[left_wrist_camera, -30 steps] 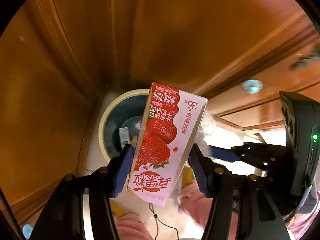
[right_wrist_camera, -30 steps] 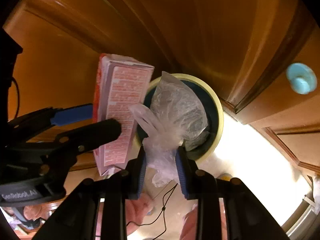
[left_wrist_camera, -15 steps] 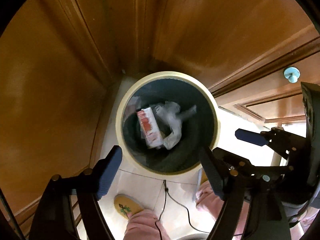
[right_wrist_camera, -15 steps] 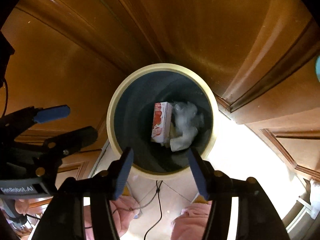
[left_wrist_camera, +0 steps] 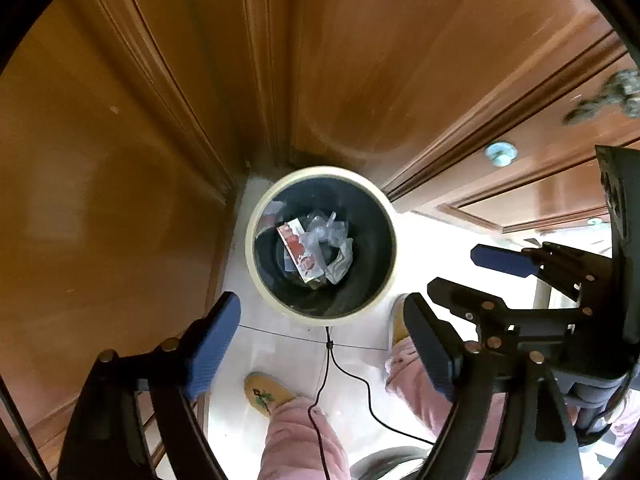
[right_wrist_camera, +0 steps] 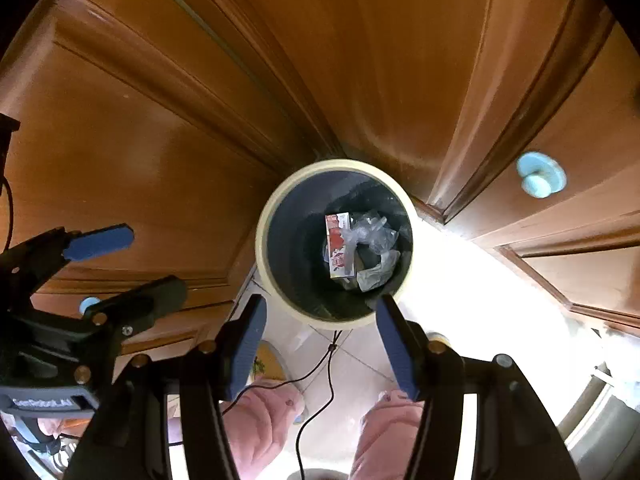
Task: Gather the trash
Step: 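Raise both tools back up to the counter trash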
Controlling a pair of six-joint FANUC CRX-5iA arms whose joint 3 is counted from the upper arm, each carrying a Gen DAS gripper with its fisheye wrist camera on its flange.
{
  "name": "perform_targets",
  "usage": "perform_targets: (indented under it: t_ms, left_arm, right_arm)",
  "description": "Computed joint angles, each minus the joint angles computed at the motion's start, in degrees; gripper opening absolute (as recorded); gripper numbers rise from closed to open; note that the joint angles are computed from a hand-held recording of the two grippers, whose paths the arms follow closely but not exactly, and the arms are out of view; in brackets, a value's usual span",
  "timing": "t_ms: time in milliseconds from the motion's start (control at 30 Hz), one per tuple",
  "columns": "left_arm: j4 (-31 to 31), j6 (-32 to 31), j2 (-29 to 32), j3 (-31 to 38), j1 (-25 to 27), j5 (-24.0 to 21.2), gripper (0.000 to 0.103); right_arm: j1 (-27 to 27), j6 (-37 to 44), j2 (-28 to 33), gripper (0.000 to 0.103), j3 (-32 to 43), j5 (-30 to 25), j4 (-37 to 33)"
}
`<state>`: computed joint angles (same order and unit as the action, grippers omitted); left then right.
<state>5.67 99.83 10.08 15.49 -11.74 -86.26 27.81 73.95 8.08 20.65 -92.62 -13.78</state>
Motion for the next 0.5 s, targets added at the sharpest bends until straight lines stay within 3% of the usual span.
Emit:
perform_targets:
  t_ms: [267,500]
  left_arm:
    - [-0.26,2.32,0.63,11.71,-0.84,-8.67,0.087]
    - [-1.56,2.02,4.35,28.41,-2.15,-17.30,0.087]
  right_arm:
    - [0.44,-1.48,1.02,0.057,10.84,-9.22,1.42]
    - [-0.52,-1.09,4.01,0.057,25.62,-17.49,1.59]
